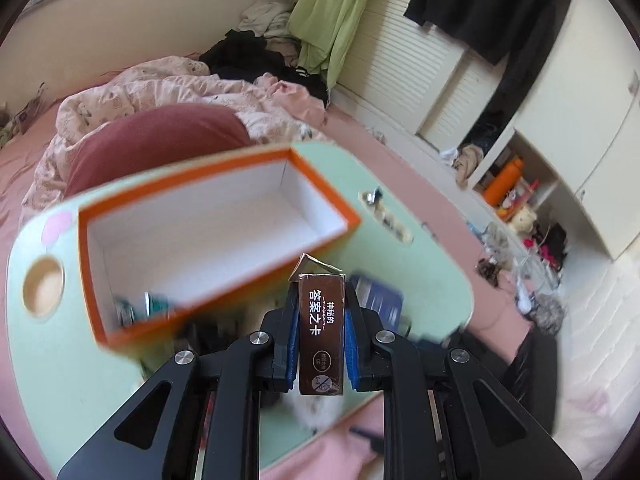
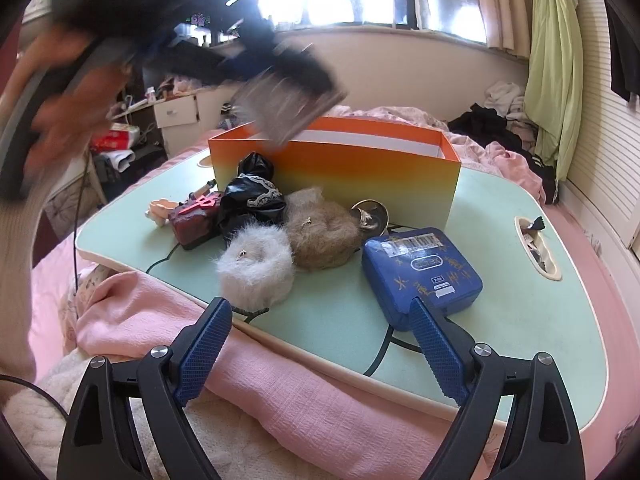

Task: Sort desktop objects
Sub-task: 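Grasp the brown card box with the left gripper, set it on the pile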

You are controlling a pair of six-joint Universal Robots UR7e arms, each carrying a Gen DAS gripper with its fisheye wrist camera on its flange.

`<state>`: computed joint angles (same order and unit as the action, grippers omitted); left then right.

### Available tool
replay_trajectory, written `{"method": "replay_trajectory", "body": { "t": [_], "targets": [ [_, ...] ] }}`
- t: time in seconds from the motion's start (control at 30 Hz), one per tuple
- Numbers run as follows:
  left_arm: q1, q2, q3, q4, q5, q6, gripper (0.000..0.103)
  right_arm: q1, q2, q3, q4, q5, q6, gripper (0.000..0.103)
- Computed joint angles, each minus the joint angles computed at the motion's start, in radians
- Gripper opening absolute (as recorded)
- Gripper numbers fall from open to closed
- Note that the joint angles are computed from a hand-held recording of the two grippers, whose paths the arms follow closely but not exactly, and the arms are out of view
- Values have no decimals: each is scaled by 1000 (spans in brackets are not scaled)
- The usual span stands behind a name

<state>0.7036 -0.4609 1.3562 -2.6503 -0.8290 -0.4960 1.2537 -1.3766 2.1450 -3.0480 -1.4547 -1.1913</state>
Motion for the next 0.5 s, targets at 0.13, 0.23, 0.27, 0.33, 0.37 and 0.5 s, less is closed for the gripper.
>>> {"method": "replay_trajectory", "body": {
  "t": [0.13, 0.23, 0.27, 0.33, 0.37, 0.5],
  "targets": [
    [7, -16, 111, -149, -1, -30, 20, 2, 18, -51, 97, -32, 55, 90],
    [-16, -37, 188, -281, 32, -70, 39, -2, 15, -58, 112, -23, 69, 90],
    [-32, -41, 220, -364, 59, -49, 51, -1, 15, -58, 108, -25, 68, 90],
    [-75, -53, 289, -499, 142, -9, 70, 0, 16, -55, 98, -30, 61, 90],
    [-96, -55, 313, -537, 192, -5, 78, 1, 17, -55, 96, -32, 59, 90],
    [-166, -82, 410, -438, 379, -149, 80, 2, 19, -55, 93, -33, 62, 90]
  ]
}}
